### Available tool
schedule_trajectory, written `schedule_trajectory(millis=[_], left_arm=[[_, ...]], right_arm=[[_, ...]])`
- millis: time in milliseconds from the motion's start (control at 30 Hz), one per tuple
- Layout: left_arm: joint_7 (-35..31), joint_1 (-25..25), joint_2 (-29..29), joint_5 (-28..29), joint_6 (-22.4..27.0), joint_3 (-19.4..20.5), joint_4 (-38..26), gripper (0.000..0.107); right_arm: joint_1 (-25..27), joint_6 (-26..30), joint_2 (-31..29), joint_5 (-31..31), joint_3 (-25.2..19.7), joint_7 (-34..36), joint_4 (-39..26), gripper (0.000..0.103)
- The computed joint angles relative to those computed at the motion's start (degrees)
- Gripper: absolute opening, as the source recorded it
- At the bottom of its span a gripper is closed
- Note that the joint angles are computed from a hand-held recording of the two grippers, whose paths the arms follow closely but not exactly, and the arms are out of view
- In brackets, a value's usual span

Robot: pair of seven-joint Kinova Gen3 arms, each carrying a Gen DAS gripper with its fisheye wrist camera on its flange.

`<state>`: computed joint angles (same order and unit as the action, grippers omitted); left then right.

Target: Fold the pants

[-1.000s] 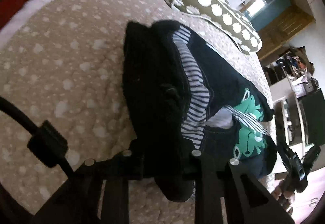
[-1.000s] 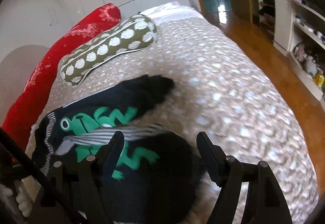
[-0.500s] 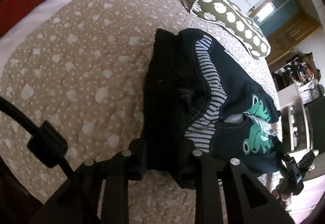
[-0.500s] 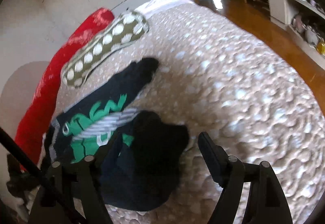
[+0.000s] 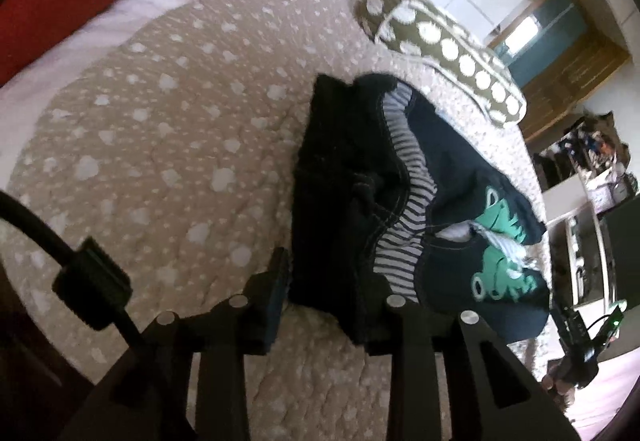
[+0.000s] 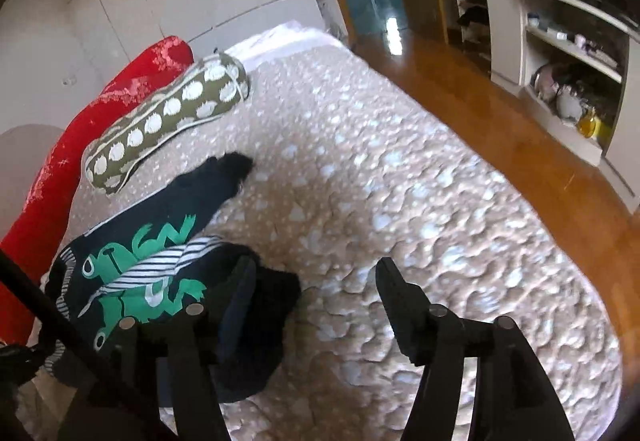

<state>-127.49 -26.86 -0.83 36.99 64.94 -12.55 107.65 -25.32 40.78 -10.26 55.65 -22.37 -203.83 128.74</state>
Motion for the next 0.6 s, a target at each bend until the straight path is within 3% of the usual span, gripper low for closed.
schedule_trajectory(millis=[67, 167, 300, 500, 600], left_arm=[[-0.9, -0.6, -1.3, 0.6, 0.4, -0.7, 0.2, 0.028], [-2.9, -0.1, -3.6, 0.6, -0.4, -1.1, 0.7, 0.039], [-3.9, 3.0, -7.7, -1.7, -4.7, -0.4, 3.1, 0.044], [-3.1, 10.4, -11.1, -3.9, -10.3, 2.1, 6.0, 0.045], [-1.2, 13.7, -9.5, -5.7, -11.6, 3.8, 6.0, 0.051]], right_arm=[[0.3, -1.3, -0.6, -0.4, 0.9, 1.7, -0.2, 0.069], [1.4, -3.4, -1.2, -2.2, 1.9, 4.5, -0.6, 0.070], [2.4, -5.4, -0.2, -1.1, -0.3, 4.0, -1.2, 0.070], [-4.0, 0.0, 7.4, 4.7, -3.4, 5.7, -5.6, 0.070], [-6.9, 0.9, 10.5, 5.5, -2.2, 8.9, -7.6, 0.072]])
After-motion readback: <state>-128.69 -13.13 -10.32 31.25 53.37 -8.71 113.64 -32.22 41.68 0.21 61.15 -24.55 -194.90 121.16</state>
